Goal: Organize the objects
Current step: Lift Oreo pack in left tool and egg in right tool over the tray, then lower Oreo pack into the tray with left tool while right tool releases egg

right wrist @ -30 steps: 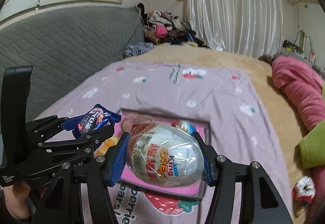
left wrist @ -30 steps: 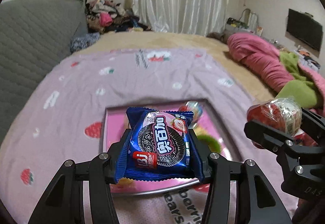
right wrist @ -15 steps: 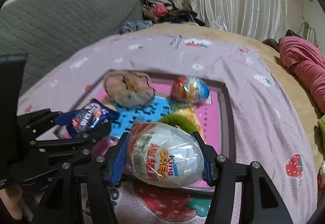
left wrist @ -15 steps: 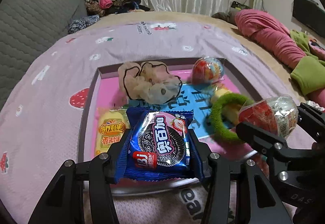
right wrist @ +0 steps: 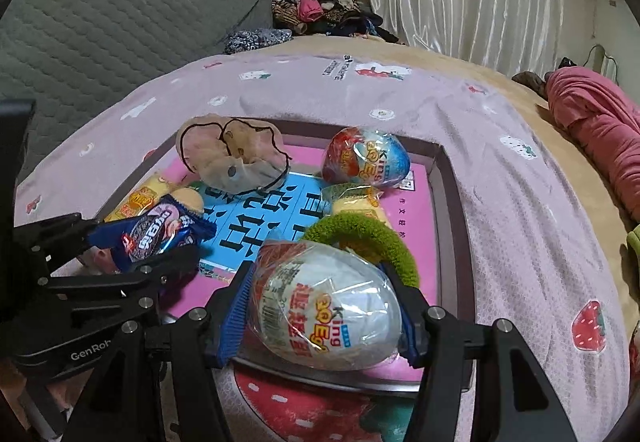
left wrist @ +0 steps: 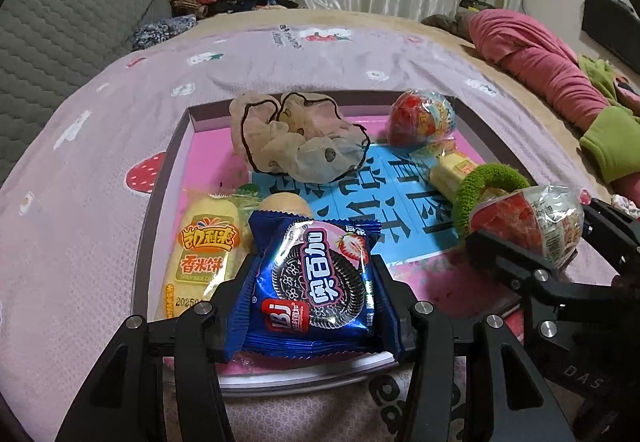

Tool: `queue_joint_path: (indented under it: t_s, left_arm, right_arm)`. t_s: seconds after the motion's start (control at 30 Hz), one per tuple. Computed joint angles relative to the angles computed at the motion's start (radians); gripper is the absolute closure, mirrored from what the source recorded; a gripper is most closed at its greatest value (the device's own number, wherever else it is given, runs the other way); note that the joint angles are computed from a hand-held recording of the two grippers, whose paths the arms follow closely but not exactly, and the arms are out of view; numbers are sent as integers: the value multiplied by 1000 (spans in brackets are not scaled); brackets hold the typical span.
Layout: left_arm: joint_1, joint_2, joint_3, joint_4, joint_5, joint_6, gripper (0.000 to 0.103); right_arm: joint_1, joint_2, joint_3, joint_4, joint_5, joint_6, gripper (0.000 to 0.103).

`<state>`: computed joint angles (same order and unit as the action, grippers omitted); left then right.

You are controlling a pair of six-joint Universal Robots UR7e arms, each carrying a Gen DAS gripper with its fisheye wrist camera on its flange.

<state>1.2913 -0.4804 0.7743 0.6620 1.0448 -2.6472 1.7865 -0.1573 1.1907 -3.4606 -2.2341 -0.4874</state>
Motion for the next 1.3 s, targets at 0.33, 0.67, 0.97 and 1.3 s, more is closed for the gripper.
queue_joint_path:
  t_s: [0.33,0.67,0.97,1.3]
  left_arm:
    - [5,-30,10,5,20,-20,43]
    - [-3,-55,37,-18,18,-22,27]
    - [-15,-106,108,-84,3,-12,20]
    - [-51,-211,251,-175,-40,2,7]
  right_arm:
    - [11,-3,9,-27,-1,-16,38]
    - [19,-5,13,-70,-12,-24,26]
    - [41,-11,28,-163,-30,-64,9]
    - [81,-40,87,-289,-42,-95,1]
